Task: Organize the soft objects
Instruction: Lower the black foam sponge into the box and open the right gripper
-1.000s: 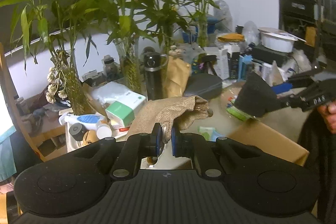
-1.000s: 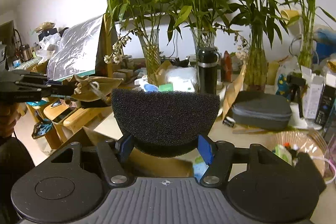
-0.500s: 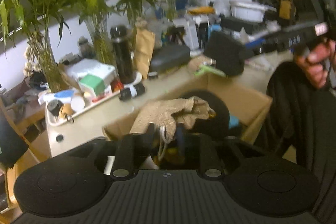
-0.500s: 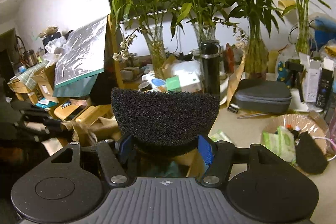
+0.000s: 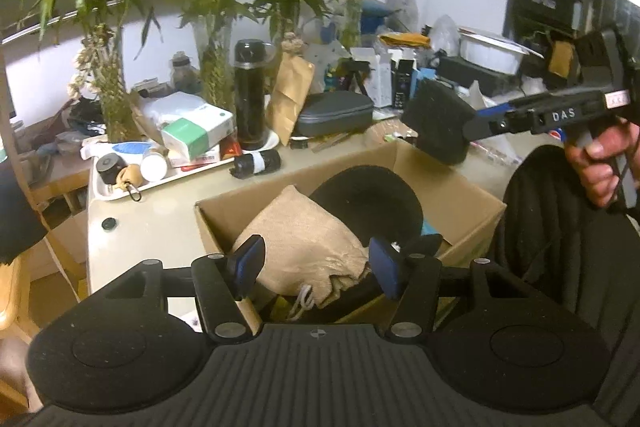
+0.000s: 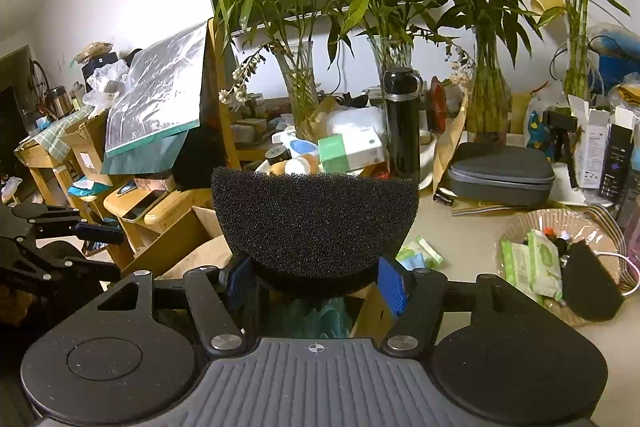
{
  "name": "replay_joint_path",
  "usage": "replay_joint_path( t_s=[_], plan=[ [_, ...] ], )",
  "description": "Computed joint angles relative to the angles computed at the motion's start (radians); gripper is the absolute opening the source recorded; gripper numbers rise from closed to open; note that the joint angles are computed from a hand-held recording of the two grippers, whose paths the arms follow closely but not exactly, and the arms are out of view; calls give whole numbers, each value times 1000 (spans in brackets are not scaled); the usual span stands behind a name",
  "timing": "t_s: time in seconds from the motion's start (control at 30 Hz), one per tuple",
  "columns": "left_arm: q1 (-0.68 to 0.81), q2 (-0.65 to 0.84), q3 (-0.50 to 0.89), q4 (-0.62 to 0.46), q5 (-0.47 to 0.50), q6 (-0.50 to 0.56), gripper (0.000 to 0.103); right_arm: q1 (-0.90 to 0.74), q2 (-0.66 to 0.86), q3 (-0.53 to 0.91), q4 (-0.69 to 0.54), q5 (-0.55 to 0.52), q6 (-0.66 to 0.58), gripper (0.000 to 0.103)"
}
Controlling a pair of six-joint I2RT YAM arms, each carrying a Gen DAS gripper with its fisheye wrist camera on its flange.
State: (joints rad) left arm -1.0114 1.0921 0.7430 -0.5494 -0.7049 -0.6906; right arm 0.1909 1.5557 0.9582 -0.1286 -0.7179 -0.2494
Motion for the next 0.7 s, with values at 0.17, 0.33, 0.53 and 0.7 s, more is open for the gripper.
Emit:
replay_joint_path(
  t_s=[0.17,0.33,0.53,0.7],
  plan=[
    [-13,-3,-1,-16,-25,-25,57,8,-14,-12,-5,0,-11,67],
    [-30,-14,-10,-22,-40,-36,57,5,-5,9,-51,-42,-70,68],
    [-53,-25,-13,-42,-69,-64,57,9,9,53,-157,-82,-199,68],
    [-61,-31,-11,-55,-77,-73,57,14,46,133,-293,-76,-352,69]
  ],
)
